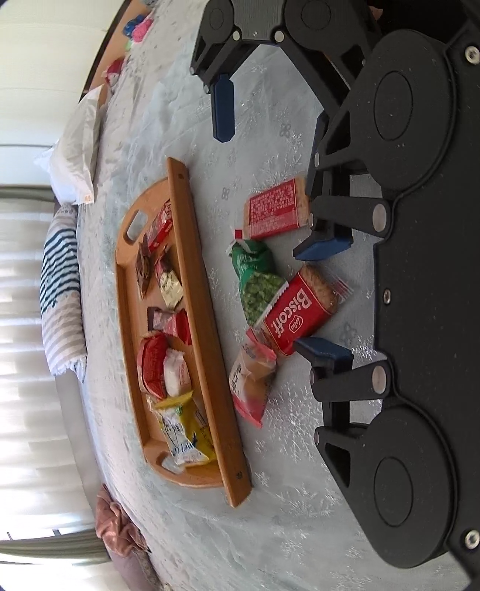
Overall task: Organize snacks
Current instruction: 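Grasp the red Biscoff packet with the left gripper while the right grasps the red wafer packet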
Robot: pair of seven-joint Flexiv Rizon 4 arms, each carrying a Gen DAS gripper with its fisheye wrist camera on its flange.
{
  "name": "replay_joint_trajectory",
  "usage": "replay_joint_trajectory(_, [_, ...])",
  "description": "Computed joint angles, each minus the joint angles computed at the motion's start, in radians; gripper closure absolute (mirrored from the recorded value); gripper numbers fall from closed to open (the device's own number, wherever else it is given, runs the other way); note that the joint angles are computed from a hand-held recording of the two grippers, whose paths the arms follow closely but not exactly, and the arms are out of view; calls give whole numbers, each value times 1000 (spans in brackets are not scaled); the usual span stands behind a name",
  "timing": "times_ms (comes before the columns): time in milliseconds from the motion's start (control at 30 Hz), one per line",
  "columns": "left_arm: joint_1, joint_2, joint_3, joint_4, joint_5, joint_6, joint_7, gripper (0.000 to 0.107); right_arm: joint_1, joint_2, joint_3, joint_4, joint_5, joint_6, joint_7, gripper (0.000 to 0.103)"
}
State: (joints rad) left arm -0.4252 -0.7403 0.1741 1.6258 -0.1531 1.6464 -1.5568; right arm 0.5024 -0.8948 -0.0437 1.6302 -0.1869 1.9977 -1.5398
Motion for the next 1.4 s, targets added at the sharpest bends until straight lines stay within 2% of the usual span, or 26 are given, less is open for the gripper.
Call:
replay_joint_trajectory(167, [-101, -1, 151, 2, 5, -34, -66, 61, -46, 1, 67, -5, -33, -21, 43, 0])
replay_joint_trajectory(233, [-92, 10, 146, 13, 18, -23, -77, 61, -39, 1, 60, 1, -33, -17, 50, 0])
replay_joint_trajectory(300, [-57, 22, 104, 23, 14, -6, -86, 61, -33, 1, 54, 5, -27, -11, 58, 0])
replay_joint_trajectory(367, [-39, 16, 83, 16, -5, 15, -108, 58, 15, 1, 7, 12, 33, 11, 71, 0])
replay_joint_trajectory(600, [-2, -2, 22, -2, -57, 35, -151, 58, 222, -30, -169, 23, 350, 109, 87, 0])
replay_joint_trajectory(667, [-29, -8, 56, -4, -71, 38, -168, 50, 278, -46, -221, 11, 443, 120, 78, 0])
replay_joint_trajectory(767, [-68, -27, 109, -22, -102, 28, -207, 47, 336, -66, -277, -9, 540, 112, 58, 0])
replay_joint_trajectory(833, [-108, -51, 169, -52, -112, -15, -237, 49, 359, -69, -300, -15, 574, 95, 52, 0])
replay_joint_trajectory(900, [-115, -65, 186, -80, -95, -65, -253, 58, 357, -65, -296, -17, 576, 86, 54, 0])
replay_joint_trajectory(933, [-110, -70, 183, -87, -81, -70, -259, 60, 363, -64, -302, -17, 584, 82, 56, 0])
replay_joint_trajectory(1033, [-160, -89, 262, -105, -27, -85, -301, 72, 384, -68, -328, -22, 610, 67, 69, 0])
replay_joint_trajectory(1067, [-176, -90, 286, -105, -14, -90, -322, 74, 397, -72, -344, -27, 626, 58, 78, 0])
replay_joint_trajectory(1167, [-127, -53, 221, -76, 18, -74, -331, 74, 430, -81, -381, -36, 667, 40, 122, 0])
replay_joint_trajectory(1267, [-124, -33, 224, -53, 42, -70, -352, 74, 489, -106, -454, -49, 710, 9, 172, 2])
replay_joint_trajectory(1367, [-138, -21, 249, -34, 62, -63, -375, 74, 572, -147, -571, -64, 737, -72, 229, 9])
replay_joint_trajectory(1400, [-148, -21, 265, -30, 66, -62, -386, 74, 592, -157, -600, -67, 736, -99, 250, 19])
